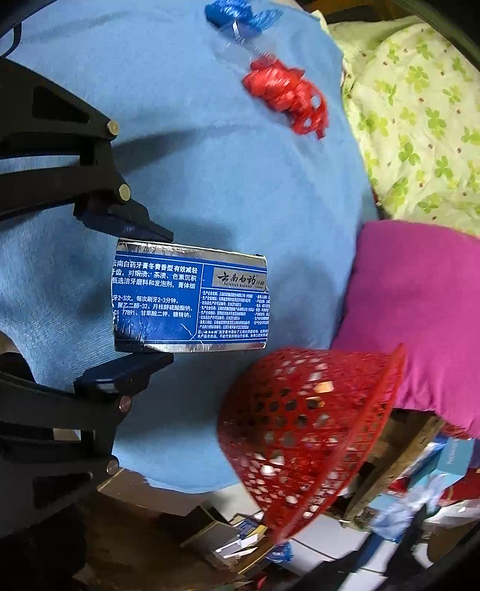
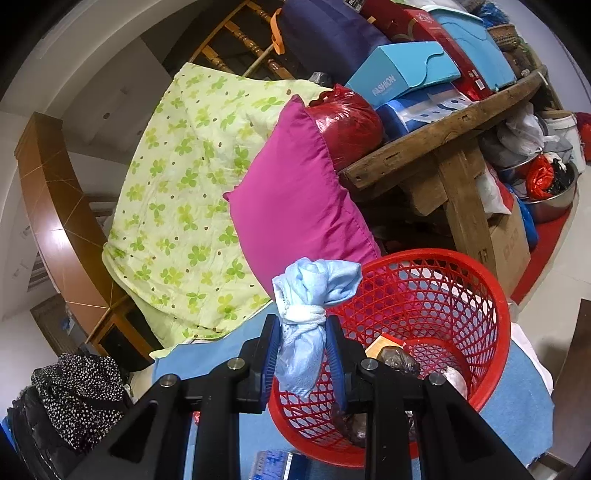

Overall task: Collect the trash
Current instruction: 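Drop the toothpaste box into the red basket with the left tool while the right tool releases the cloth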

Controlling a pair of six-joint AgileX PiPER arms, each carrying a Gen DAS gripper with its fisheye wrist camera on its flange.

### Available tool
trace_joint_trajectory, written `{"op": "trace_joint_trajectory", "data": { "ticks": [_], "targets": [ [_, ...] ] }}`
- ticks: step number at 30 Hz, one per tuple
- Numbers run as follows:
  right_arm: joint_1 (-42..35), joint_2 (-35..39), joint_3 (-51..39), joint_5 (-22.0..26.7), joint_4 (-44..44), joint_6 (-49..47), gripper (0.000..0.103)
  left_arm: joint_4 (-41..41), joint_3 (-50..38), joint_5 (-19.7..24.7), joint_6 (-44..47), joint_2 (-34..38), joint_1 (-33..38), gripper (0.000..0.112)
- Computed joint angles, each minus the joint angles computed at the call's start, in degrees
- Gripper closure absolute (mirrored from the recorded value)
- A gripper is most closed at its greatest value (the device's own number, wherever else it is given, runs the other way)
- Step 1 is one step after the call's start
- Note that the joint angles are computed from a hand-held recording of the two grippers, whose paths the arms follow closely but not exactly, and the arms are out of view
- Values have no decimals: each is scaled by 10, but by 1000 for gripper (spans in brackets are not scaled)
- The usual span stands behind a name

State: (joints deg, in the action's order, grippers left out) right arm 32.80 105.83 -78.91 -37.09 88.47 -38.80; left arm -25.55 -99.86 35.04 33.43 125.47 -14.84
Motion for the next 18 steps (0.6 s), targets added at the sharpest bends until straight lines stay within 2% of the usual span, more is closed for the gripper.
{"op": "trace_joint_trajectory", "data": {
  "ticks": [7, 15, 18],
  "targets": [
    [5, -1, 0, -12, -6, -3, 76, -44, 7, -51, 41, -77, 0, 53],
    [1, -38, 64, -40, -55, 80, 76, -87, -72, -33, 84, -88, -17, 53],
    [2, -49, 82, -52, -61, 92, 76, -74, -129, -2, 66, -65, -28, 53]
  ]
}}
